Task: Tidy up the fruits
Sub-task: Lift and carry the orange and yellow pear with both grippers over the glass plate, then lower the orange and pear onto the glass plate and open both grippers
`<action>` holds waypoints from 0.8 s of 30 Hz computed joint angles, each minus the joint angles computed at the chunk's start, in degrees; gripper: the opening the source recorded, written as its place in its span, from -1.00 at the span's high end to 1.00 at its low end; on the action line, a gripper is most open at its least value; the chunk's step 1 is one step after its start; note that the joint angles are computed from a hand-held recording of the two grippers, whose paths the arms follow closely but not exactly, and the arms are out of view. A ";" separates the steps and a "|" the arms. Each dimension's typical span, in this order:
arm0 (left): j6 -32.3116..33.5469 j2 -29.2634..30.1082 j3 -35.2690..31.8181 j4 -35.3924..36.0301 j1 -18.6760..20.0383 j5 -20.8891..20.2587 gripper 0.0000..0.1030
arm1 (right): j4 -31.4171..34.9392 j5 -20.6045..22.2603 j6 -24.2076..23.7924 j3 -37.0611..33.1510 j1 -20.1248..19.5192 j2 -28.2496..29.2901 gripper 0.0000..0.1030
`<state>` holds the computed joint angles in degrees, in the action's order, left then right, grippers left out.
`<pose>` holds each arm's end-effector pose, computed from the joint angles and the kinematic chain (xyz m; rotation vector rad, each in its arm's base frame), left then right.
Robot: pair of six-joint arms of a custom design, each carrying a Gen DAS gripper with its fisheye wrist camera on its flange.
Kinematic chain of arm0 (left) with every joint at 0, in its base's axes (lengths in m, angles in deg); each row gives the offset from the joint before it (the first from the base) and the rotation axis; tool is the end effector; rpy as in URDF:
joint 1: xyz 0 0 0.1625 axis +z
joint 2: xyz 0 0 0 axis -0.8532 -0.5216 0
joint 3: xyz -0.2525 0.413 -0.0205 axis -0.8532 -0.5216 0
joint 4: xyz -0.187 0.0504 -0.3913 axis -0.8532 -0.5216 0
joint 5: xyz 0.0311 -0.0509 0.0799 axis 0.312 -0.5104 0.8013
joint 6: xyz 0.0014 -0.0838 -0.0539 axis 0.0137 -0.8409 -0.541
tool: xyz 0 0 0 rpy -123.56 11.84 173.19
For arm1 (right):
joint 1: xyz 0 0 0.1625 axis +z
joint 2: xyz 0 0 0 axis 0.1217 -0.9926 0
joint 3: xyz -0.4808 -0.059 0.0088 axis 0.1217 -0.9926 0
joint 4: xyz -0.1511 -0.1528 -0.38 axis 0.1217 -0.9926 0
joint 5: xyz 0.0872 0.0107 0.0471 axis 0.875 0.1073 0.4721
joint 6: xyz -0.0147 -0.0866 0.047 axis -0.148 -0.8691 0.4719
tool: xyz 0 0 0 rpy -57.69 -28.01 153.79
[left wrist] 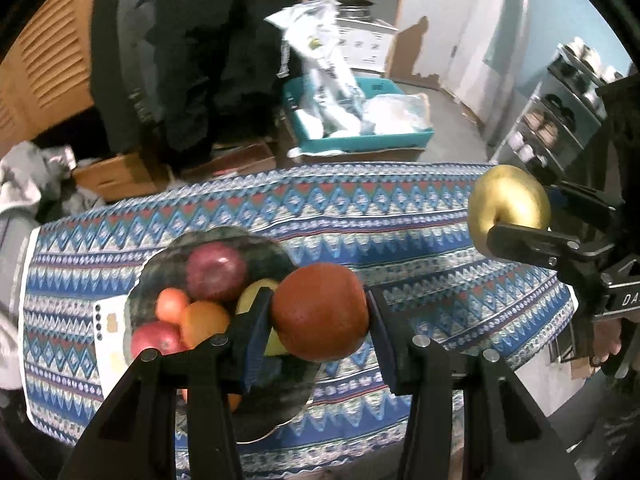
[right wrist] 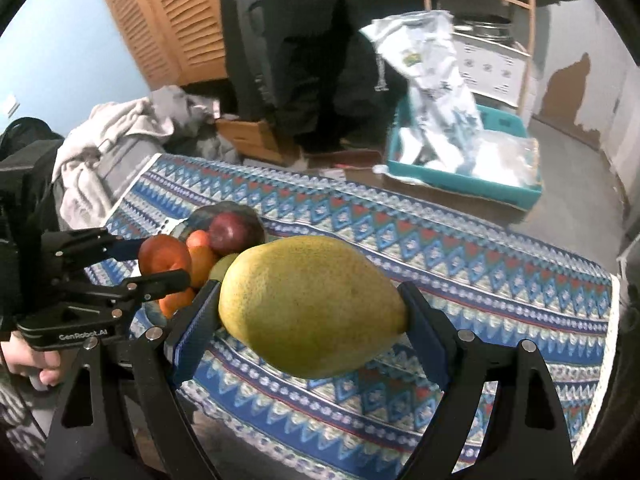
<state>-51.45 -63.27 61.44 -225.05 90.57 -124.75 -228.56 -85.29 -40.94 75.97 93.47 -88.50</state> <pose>-0.3087 -0.4089 0.1022 0.9062 2.4869 -0.3293 0.1551 -0.3604 0.2927 0.3916 -2.5237 0.7242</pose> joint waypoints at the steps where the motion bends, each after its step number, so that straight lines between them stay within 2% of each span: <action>1: -0.06 -0.43 0.16 0.23 0.53 0.15 0.07 | -0.15 -0.03 0.16 -0.48 0.43 1.25 -0.68; 14: -2.85 -5.09 2.24 2.84 6.66 2.19 0.07 | 0.01 2.34 2.76 -4.96 3.00 13.11 -0.69; 24: -4.66 -5.96 2.10 6.90 11.30 2.03 0.07 | 2.91 5.15 5.62 -6.93 2.00 20.75 -0.69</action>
<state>-56.10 -69.23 63.54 -218.15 101.88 -122.72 -225.64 -80.14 -35.32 69.04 95.48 -67.74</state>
